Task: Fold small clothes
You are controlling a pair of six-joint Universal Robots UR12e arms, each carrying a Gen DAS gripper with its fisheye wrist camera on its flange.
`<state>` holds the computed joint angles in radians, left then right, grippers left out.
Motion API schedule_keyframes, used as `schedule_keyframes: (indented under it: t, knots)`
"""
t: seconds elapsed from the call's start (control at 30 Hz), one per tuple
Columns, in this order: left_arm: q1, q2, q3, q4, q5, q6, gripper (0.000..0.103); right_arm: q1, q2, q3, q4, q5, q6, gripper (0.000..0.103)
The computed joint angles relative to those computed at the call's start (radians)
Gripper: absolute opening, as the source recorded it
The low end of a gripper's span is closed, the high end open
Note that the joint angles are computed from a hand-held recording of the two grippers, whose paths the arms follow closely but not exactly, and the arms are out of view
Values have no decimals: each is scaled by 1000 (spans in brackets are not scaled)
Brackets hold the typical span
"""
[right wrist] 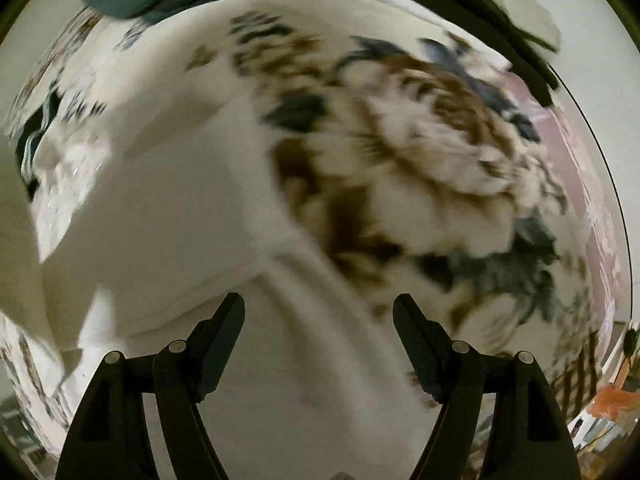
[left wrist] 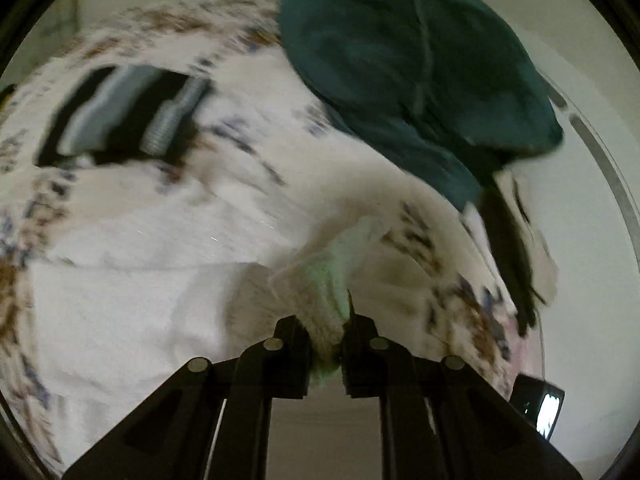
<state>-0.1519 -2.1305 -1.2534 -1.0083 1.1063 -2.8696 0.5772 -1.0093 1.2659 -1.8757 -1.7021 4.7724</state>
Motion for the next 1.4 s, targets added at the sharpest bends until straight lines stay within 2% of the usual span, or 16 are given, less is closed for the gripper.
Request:
schedule_keyframes:
  t: [0.07,0.13,0.2,0.27,0.43,0.63,0.7,0.77,0.83,0.87,1.03,1.1,1.17,1.23,1.3,1.4]
  knots:
    - [-9,1,-3,-29,5,8,13,-5,-40,65,-54,2,19,78]
    - [-8,5,-7,-30,41,15,24,-12,-80,131,-127,1,30,78]
    - [-3,-6,9,-22,84,3,66,-17,-107,175,-196,0,28,78]
    - [14,-16,24,-11,130,-27,85,-23,-122,200,-250,-2,11,78]
    - [74,-47,62,53,298,-94,85,-42,-81,171,-425,-3,-48,78]
    - [113,-65,41,126,548,-111,85,-75,29,45,-453,40,-81,78]
    - [123,-67,32,127,574,-125,85,-84,55,21,-469,60,-73,78]
    - [131,-71,27,118,594,-135,85,-93,89,-28,-430,77,-94,75]
    - [135,-70,18,115,595,-142,85,-96,119,-83,-371,79,-135,29]
    - [136,-70,16,112,594,-145,85,-96,132,-114,-317,75,-152,10]
    - [137,-78,29,97,559,-157,85,-68,87,-112,-242,-118,-120,9]
    - [136,-84,36,104,552,-146,85,-63,63,-101,-165,-167,-103,10]
    - [133,-92,47,104,544,-134,85,-83,36,-40,-195,-80,-116,13]
    - [130,-101,58,104,537,-121,85,-104,20,-1,-204,20,-125,28]
    - [123,-113,68,110,544,-90,85,-98,7,11,-188,-8,-103,43]
    - [110,-130,78,121,562,-40,85,-78,-4,4,-166,-113,-52,44]
